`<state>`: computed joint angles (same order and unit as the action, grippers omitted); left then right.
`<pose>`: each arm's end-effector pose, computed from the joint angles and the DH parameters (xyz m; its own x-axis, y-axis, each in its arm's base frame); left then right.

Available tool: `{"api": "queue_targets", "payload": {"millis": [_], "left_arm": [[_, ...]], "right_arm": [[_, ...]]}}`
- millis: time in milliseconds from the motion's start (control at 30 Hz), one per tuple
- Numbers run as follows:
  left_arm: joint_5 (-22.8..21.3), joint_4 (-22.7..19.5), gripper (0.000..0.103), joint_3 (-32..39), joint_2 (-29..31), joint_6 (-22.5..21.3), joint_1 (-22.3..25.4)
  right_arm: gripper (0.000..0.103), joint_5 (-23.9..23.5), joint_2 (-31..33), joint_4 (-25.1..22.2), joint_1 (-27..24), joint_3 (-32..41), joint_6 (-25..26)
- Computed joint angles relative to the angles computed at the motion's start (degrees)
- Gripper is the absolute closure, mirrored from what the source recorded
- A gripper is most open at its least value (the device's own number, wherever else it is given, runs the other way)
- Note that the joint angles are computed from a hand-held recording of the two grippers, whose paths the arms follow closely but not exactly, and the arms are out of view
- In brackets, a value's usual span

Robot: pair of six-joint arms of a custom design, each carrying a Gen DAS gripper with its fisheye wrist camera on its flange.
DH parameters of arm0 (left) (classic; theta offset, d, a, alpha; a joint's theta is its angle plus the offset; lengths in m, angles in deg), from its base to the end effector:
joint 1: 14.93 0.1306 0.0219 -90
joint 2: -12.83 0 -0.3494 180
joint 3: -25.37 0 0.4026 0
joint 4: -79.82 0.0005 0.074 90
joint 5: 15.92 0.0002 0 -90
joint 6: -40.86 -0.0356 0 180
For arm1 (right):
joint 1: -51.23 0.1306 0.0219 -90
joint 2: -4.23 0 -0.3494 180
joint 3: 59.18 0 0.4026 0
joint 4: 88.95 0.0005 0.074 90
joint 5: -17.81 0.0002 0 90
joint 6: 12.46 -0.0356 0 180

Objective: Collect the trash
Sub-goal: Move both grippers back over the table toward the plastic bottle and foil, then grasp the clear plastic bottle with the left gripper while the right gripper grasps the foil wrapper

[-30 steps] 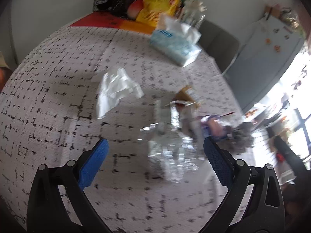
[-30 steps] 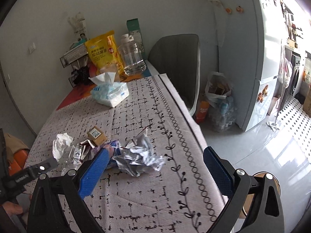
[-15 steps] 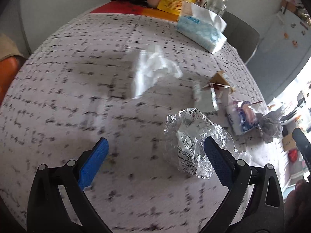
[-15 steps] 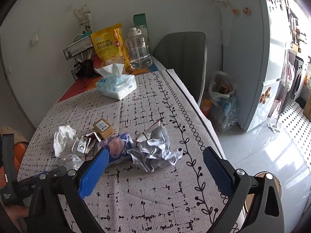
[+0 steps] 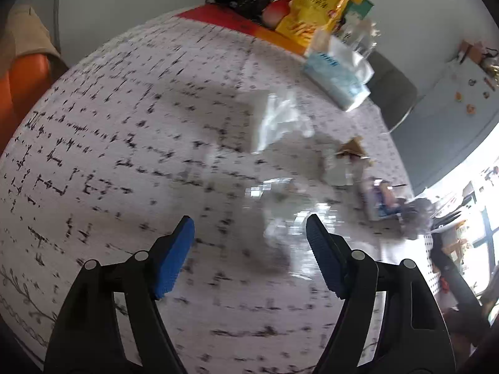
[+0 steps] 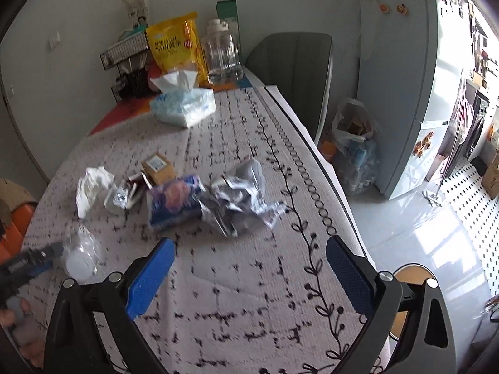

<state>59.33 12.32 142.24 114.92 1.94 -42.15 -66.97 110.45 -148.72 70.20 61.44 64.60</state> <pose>0.4929 -0.2439 0.4886 -0.6820 -0.4953 -0.5381 -0.3588 0.8677 -0.3440 0.5556 0.1870 0.4882 -0.7149 -0.0099 -0.6992 -0.1059 0.9899 0.0942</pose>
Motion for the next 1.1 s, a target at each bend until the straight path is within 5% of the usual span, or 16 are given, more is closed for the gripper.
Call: {"api": "queue_targets", "payload": {"millis": [100, 367, 600, 833, 900, 1000, 1067, 1100], "left_arm": [[-3.6, -2.0, 0.007, 5.3, 3.7, -2.0, -2.2], [-8.8, -13.9, 0.006, 21.3, 15.2, -6.3, -5.1], [-12.8, -16.3, 0.006, 15.4, 11.9, -1.6, -5.4], [-13.6, -15.0, 0.006, 6.7, 5.5, 3.8, -4.5], [-14.1, -14.2, 0.01, 4.9, 4.0, 5.1, -4.4], [-14.5, -12.1, 0.029, 1.5, 1.1, 7.6, -4.4], [-13.4, -10.5, 0.044, -0.6, -0.4, 8.5, -4.2], [-12.8, -10.2, 0.058, -1.2, -0.8, 8.7, -4.1]], "right_arm": [[0.008, -0.3, -0.3, -0.2, -0.6, -0.3, -0.2], [0.008, -1.6, -2.2, 0.2, -2.7, -2.4, -1.1], [0.008, -1.8, -1.0, 0.5, -2.7, -1.6, 1.5], [0.008, -4.0, 6.4, -2.2, -1.4, 7.3, 5.6], [0.008, -4.0, 9.2, -3.5, -1.0, 11.0, 8.2], [0.011, -3.0, 12.7, -6.0, -0.8, 15.7, 9.8], [0.023, -3.6, 14.7, -7.7, -0.9, 18.4, 10.5], [0.041, -4.9, 16.0, -9.4, -1.1, 20.2, 11.0]]}}
